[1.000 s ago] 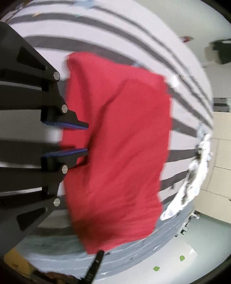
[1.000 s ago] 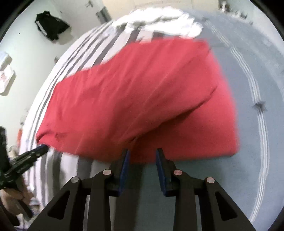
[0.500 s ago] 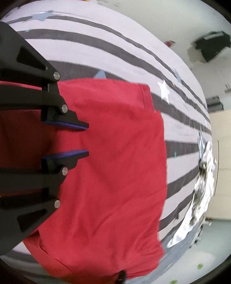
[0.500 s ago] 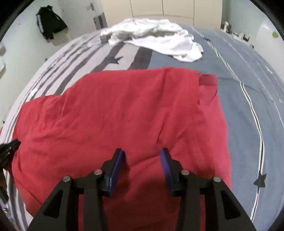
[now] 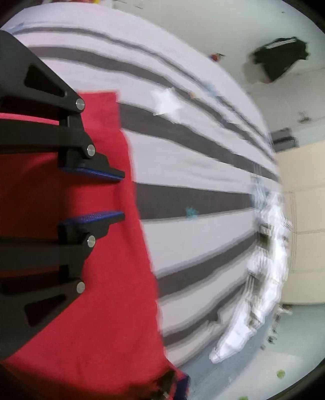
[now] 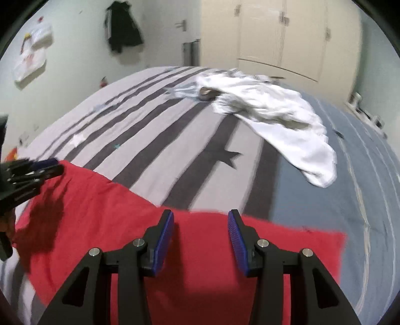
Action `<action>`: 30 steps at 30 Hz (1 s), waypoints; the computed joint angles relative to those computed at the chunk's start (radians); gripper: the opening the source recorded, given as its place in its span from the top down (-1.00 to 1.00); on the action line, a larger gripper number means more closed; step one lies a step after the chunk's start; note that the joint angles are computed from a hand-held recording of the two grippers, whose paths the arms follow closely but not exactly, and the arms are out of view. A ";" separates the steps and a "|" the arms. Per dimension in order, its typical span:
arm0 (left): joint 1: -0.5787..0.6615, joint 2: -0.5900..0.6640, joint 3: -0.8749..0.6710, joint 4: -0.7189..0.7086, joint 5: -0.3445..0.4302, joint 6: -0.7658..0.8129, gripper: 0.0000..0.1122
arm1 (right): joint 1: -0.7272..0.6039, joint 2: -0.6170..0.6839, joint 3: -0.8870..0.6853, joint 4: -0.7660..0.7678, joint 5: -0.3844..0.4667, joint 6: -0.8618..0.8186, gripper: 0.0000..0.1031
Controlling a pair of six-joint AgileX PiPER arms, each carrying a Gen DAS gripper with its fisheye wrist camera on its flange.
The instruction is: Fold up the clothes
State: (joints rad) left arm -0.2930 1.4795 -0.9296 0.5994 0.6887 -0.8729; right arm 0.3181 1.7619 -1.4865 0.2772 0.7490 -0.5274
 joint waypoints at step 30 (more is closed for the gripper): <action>0.278 -0.184 0.123 0.032 -0.094 -0.156 0.47 | -0.243 0.134 -0.101 0.040 -0.025 0.122 0.25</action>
